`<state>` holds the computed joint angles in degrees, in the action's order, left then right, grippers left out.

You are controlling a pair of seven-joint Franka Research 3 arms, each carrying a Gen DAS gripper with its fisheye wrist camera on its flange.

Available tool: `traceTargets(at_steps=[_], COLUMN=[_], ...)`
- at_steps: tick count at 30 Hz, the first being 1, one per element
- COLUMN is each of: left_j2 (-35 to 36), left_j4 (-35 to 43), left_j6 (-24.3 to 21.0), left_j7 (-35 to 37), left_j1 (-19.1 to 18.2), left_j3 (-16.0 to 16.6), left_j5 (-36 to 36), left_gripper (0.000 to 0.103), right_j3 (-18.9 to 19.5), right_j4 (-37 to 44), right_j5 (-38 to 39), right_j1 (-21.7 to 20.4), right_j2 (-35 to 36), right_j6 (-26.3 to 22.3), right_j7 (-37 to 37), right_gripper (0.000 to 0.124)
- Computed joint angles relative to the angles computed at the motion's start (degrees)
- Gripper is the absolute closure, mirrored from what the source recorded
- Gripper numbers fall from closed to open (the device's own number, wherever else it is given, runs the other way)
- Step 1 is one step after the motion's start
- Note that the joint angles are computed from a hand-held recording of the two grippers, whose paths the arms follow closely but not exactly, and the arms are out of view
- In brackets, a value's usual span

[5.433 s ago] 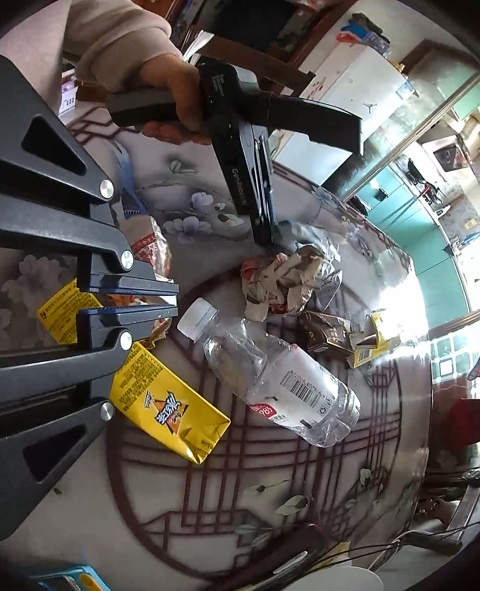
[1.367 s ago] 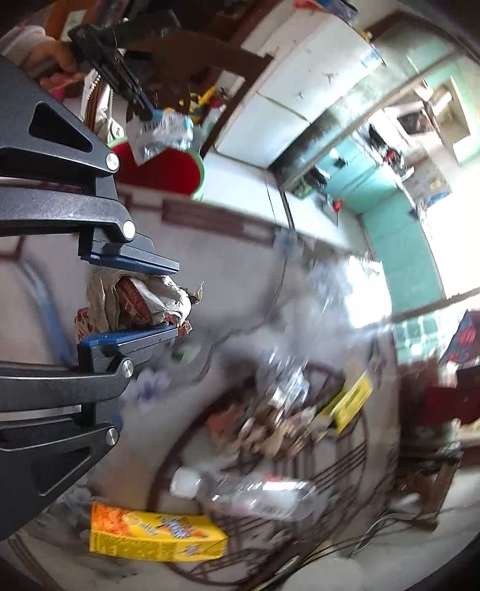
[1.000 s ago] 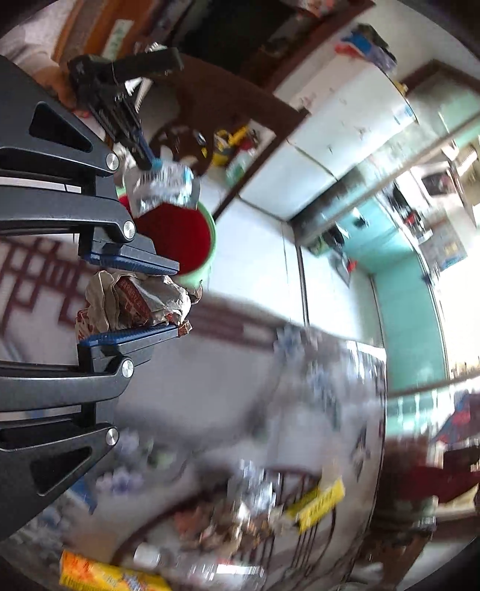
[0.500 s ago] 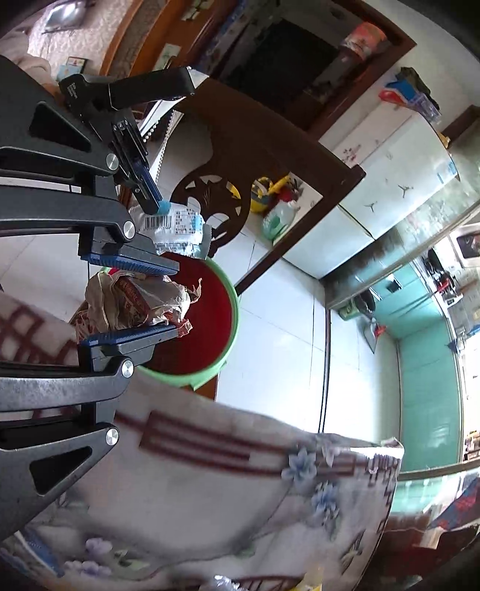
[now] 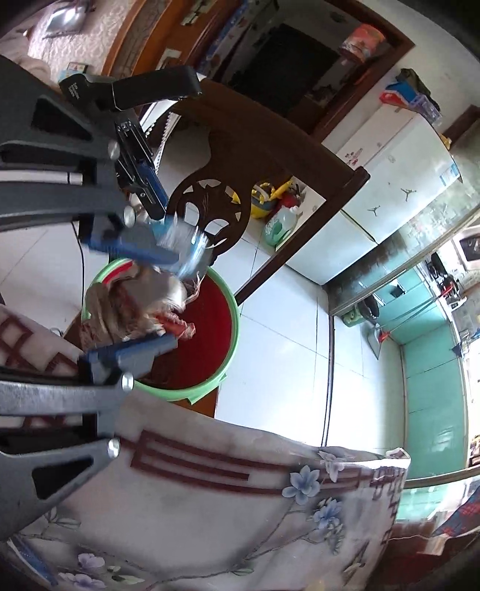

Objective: Collect trash
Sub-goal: 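Open both tools over the red bucket to drop the wrapper and crumpled paper, then grasp the crumpled foil ball with the left tool while the right tool grasps crumpled brown paper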

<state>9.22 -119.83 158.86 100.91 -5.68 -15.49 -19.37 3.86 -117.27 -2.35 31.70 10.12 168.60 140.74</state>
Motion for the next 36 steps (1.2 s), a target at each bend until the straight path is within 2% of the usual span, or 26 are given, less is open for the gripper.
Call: traceTargets(at_steps=[1, 6, 15, 21, 25, 28, 31, 34, 36], left_j2=[-0.07, -0.34, -0.65, -0.83, -0.93, -0.94, -0.78, 0.34, 1.43], left_j4=[-0.07, 0.08, 0.53, 0.72, 1.11, 1.38, 1.93, 3.74, 5.47], left_j6=[0.36, 0.74, 0.24, -0.49, -0.96, -0.86, -0.58, -0.80, -1.04], left_j7=[-0.02, 0.15, -1.66, -3.72, -5.53, -7.44, -9.22, -10.92, -11.68], left_j1=[0.04, -0.13, -2.24, -4.35, -6.08, -7.50, -9.03, -10.79, -11.92], left_j3=[-0.01, -0.12, -0.74, -1.39, -1.89, -2.27, -2.98, -4.09, -4.97], left_j5=[-0.17, -0.17, 1.34, 3.07, 4.50, 5.80, 6.68, 7.21, 7.41], left_gripper=[0.054, 0.054, 0.054, 0.054, 0.054, 0.054, 0.054, 0.054, 0.054], right_j3=[-0.70, -2.91, -0.30, 2.81, 4.35, 5.33, 6.76, 5.48, 2.34], right_j4=[0.22, 1.52, -2.44, -10.54, -20.04, -27.22, -32.70, -36.84, -38.31], right_j5=[-1.29, -11.90, -20.93, -21.66, -22.78, -23.23, -24.04, -22.12, -18.27], right_j1=[0.53, 2.32, -1.46, -6.28, -11.11, -15.74, -21.39, -25.23, -25.58], right_j2=[-0.06, -1.19, -6.74, -13.75, -22.14, -29.50, -36.11, -39.00, -38.22], right_j6=[-0.63, -4.53, -6.01, -6.71, -8.20, -11.56, -17.37, -17.93, -16.34], right_j7=[1.13, 7.67, 13.28, 14.24, 16.47, 17.91, 18.70, 15.81, 10.59], right_gripper=[0.082, 0.082, 0.082, 0.082, 0.082, 0.082, 0.080, 0.071, 0.071])
